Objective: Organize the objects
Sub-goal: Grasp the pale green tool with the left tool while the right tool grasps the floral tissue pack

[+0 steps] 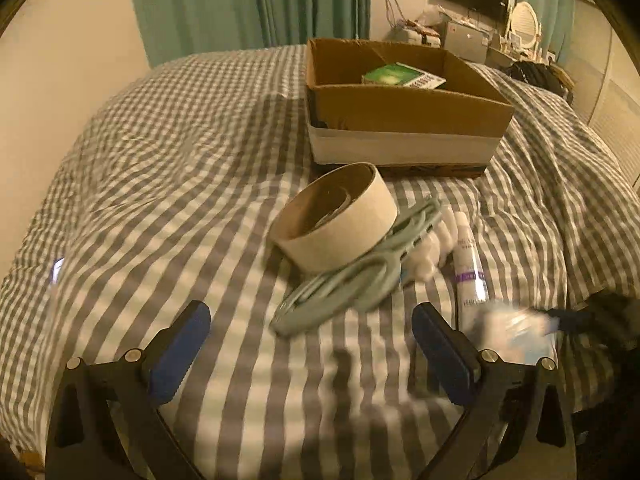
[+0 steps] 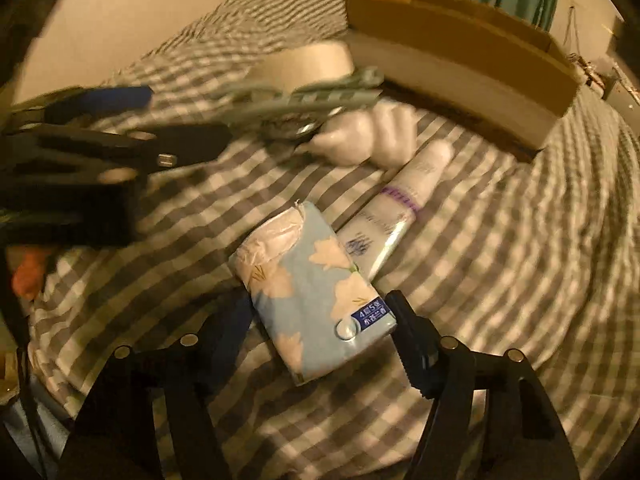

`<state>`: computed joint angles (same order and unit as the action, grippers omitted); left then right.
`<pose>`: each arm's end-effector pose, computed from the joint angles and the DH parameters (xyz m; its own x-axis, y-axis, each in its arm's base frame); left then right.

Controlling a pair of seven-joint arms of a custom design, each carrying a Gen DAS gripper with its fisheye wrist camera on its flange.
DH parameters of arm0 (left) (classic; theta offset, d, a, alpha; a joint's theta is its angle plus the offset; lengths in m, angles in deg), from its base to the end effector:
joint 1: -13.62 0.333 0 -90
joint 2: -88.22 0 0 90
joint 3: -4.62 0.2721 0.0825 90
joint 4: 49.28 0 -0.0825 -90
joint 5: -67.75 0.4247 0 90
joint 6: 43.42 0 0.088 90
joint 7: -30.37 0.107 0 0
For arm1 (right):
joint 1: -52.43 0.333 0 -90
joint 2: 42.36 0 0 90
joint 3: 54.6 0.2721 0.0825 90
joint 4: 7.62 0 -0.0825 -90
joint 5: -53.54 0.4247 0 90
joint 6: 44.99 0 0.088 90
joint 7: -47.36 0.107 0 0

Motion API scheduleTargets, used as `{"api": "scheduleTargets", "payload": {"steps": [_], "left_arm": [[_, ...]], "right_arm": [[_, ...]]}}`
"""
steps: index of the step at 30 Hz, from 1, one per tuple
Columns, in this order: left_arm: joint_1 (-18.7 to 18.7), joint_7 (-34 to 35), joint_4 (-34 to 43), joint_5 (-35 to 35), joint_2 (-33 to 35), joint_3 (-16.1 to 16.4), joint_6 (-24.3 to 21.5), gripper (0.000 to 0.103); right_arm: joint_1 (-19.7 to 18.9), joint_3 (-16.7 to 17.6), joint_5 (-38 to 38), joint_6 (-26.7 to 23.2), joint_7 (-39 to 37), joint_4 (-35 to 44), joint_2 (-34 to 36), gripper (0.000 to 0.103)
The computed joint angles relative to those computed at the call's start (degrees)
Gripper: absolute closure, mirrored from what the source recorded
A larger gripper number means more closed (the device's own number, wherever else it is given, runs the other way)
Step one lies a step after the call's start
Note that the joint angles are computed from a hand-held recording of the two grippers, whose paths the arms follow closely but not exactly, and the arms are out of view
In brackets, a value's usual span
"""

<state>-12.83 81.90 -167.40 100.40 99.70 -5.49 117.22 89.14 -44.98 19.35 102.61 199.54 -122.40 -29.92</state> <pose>0.5005 -0.4007 0.3268 -0.4148 -0.9090 -0.0414 -0.7373 0.3624 -0.5701 0.4402 0.4720 0.3200 0.1696 -0.9851 -0.0271 -0.8627 -0.1351 -0.4874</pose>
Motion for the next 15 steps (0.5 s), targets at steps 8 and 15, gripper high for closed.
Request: {"api": "scheduleTargets", "payload": {"steps": [8,15], "left_arm": [[1.2,13.2,5.4,-11.2,5.8,-2.4,-1.2,0.053],[-0.2,18.5,1.1,-15.3,2.9,-1.4,3.4,0.086]], "right_arm": [[-2.5,0.2,-6.6,-4.5,11.0,-8.8,-11.4,0.036],[-4.9,1.4,-6.1,-1.8,11.4,-9.6,-10.9,0.036]]}}
